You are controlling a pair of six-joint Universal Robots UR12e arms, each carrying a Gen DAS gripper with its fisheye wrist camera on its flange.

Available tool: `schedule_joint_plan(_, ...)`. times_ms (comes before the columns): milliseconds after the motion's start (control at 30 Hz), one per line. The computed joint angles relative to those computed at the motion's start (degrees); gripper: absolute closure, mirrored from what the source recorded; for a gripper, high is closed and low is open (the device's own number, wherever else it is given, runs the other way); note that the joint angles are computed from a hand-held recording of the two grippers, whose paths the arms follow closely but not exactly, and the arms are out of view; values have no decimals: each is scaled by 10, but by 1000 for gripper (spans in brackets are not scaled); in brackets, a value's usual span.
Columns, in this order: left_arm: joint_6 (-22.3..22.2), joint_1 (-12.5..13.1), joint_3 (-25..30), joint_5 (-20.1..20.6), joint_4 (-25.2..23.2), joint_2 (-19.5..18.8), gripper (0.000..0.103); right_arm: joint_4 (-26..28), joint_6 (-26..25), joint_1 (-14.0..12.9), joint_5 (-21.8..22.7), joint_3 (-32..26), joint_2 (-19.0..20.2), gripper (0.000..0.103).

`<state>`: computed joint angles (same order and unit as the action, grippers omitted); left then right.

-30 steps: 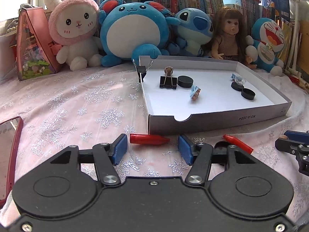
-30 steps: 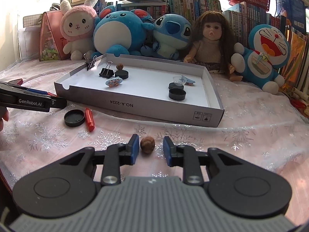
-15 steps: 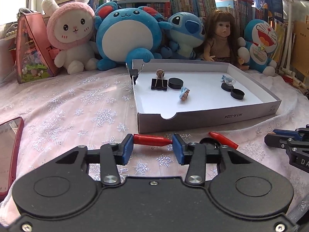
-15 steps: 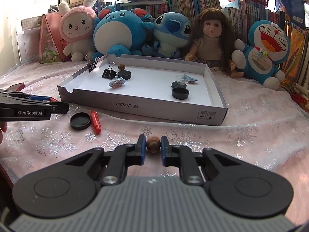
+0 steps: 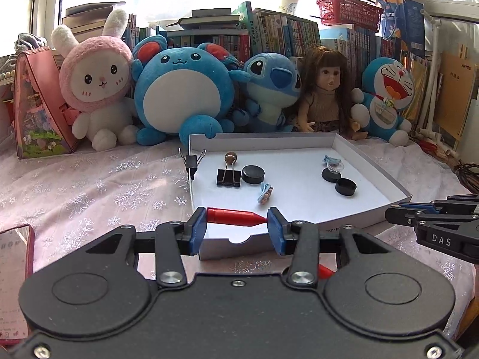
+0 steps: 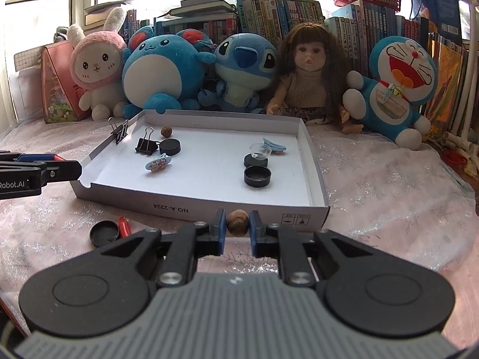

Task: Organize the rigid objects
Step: 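Carry the red marker and brown nut over the tray with both tools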

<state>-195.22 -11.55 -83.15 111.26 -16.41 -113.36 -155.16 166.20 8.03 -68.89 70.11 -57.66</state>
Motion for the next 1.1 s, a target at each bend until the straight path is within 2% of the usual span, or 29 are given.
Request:
schedule_joint_plan(233, -21, 17, 73, -42, -73, -34, 61, 101, 8, 9, -23, -112, 52, 82)
schedule_joint_plan(433, -21, 21, 116, -46, -118, -63, 61, 143, 9, 17, -47, -163, 81, 82)
schedule_joint_plan(600, -30, 23, 127, -41, -134, -74, 61, 162, 9, 20, -55, -176, 91, 82)
schedule_joint_plan(1100, -31, 22, 132, -29, -150, -85, 61, 178, 15, 21, -66, -180, 96, 82)
